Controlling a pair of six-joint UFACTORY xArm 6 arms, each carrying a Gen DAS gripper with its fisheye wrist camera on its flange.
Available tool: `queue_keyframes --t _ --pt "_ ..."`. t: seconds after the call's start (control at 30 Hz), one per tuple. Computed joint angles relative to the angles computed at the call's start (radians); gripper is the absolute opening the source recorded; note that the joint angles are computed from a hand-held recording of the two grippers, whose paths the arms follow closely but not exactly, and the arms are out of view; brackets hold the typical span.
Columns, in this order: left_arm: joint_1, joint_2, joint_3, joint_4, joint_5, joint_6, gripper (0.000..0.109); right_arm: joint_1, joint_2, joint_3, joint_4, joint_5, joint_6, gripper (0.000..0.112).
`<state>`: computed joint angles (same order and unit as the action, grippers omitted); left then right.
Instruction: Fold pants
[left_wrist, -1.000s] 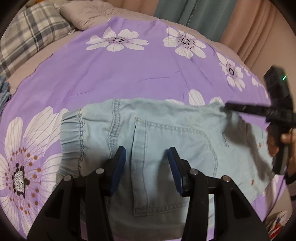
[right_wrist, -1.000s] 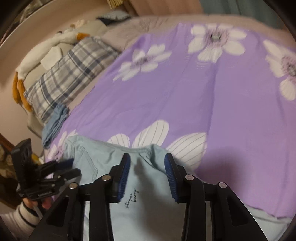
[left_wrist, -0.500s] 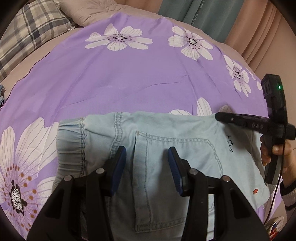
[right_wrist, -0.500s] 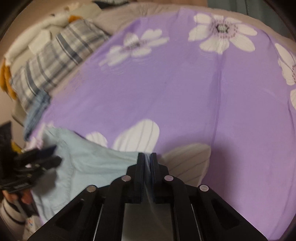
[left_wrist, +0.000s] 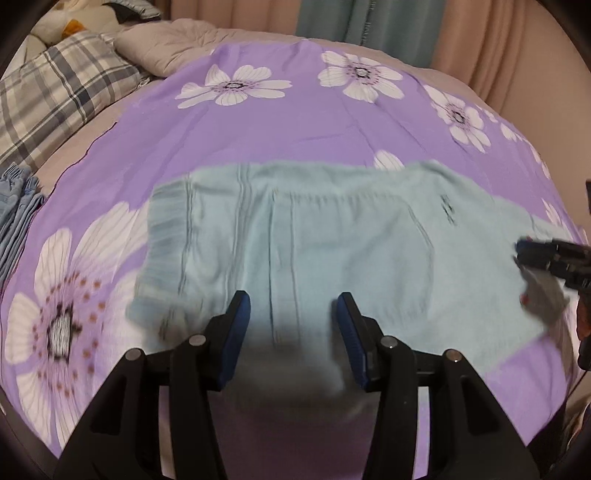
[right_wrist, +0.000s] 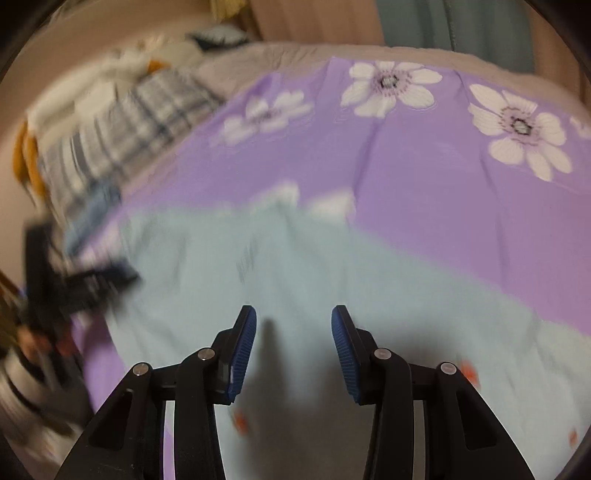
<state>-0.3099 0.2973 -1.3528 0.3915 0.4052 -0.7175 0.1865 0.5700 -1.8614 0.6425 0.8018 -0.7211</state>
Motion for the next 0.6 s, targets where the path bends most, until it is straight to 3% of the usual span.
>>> queue_keyframes --t 0.1,0.23,0.4,0.5,0.6 --pt "-0.003 -0.039 0.072 0.018 -0.050 -0.046 0.048 -0.001 -0.108 0.209 -0.043 -0.078 0.008 0.044" --pt "-0.013 -0.053 0.075 0.001 -0.025 -0.055 0.048 -0.004 -0.246 0.443 0.089 -0.218 -0.121 0.044" --pt "-0.037 -0.081 0.053 0.008 0.078 -0.056 0.048 -0.066 -0.271 0.428 0.125 -0.107 -0.052 0.044" --pt "-0.047 -0.089 0.034 -0.054 0.110 -0.039 0.052 -0.124 -0.325 0.484 0.251 -0.144 -0.046 0.044" --pt "-0.060 -0.074 0.012 -0.203 0.068 0.022 0.055 -0.219 -0.332 0.502 0.383 -0.172 0.054 0.044"
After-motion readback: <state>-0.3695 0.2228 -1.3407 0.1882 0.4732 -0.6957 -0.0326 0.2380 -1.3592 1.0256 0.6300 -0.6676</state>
